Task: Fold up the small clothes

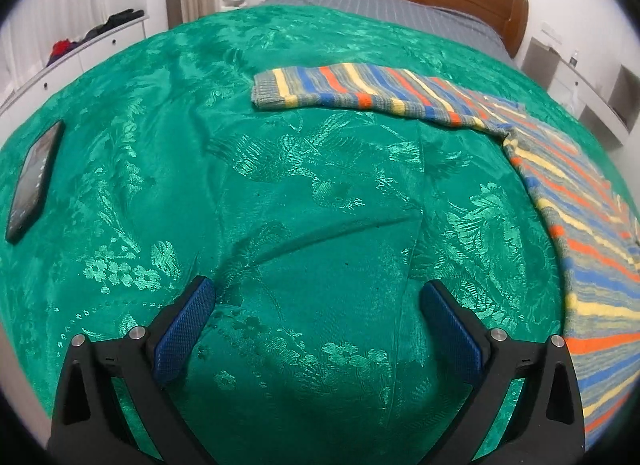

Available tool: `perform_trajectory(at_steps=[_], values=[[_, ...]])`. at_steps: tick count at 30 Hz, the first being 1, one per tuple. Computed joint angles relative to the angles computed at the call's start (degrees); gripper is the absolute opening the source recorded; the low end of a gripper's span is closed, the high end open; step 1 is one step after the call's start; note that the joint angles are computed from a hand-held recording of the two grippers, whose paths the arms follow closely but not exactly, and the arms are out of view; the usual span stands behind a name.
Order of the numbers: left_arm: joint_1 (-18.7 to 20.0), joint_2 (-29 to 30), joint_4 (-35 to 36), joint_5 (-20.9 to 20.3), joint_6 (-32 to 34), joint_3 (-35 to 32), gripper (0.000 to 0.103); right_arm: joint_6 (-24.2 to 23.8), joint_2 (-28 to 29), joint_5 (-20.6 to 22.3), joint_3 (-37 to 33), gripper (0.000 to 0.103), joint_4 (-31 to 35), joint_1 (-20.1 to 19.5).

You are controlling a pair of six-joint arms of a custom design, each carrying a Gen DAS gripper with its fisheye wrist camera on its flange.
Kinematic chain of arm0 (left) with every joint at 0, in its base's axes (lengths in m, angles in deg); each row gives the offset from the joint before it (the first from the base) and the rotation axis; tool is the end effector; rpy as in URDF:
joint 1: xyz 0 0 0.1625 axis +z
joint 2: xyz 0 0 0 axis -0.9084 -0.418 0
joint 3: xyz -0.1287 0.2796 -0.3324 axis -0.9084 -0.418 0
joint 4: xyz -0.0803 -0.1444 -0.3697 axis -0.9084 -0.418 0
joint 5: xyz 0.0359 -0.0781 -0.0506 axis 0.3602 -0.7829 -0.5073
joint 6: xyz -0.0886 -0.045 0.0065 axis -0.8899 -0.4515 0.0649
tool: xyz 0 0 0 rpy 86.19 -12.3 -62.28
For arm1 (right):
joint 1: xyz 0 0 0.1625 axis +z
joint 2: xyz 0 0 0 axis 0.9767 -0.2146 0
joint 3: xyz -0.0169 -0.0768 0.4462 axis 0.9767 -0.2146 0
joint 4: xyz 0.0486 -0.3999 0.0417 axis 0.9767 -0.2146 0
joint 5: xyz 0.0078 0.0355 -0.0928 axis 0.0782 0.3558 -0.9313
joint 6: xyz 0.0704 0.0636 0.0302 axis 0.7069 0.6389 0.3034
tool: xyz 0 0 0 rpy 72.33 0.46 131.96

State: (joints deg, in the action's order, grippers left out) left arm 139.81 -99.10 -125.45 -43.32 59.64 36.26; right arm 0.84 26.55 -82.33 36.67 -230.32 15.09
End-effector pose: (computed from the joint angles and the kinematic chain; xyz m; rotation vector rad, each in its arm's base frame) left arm 0.0096 -0.7163 0.2685 0.2519 2.3051 -0.8312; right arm 0.0861 -0.5853 0.2513 -0.2262 -2.0850 1.0011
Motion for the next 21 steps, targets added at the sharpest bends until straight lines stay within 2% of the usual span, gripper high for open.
perform_trajectory(at_steps=[7,21], values=[[-0.2,0.7,-0.8,1.2,0.7,-0.3,0.103,-1.4,1.3,-1.5,-0.4,0.103,-2.0,0.4],[-0.3,1.0,-1.6,1.6,1.3,-0.2,0.103,-1.5,1.4,-1.6,-0.4,0.103,-2.2,0.4]])
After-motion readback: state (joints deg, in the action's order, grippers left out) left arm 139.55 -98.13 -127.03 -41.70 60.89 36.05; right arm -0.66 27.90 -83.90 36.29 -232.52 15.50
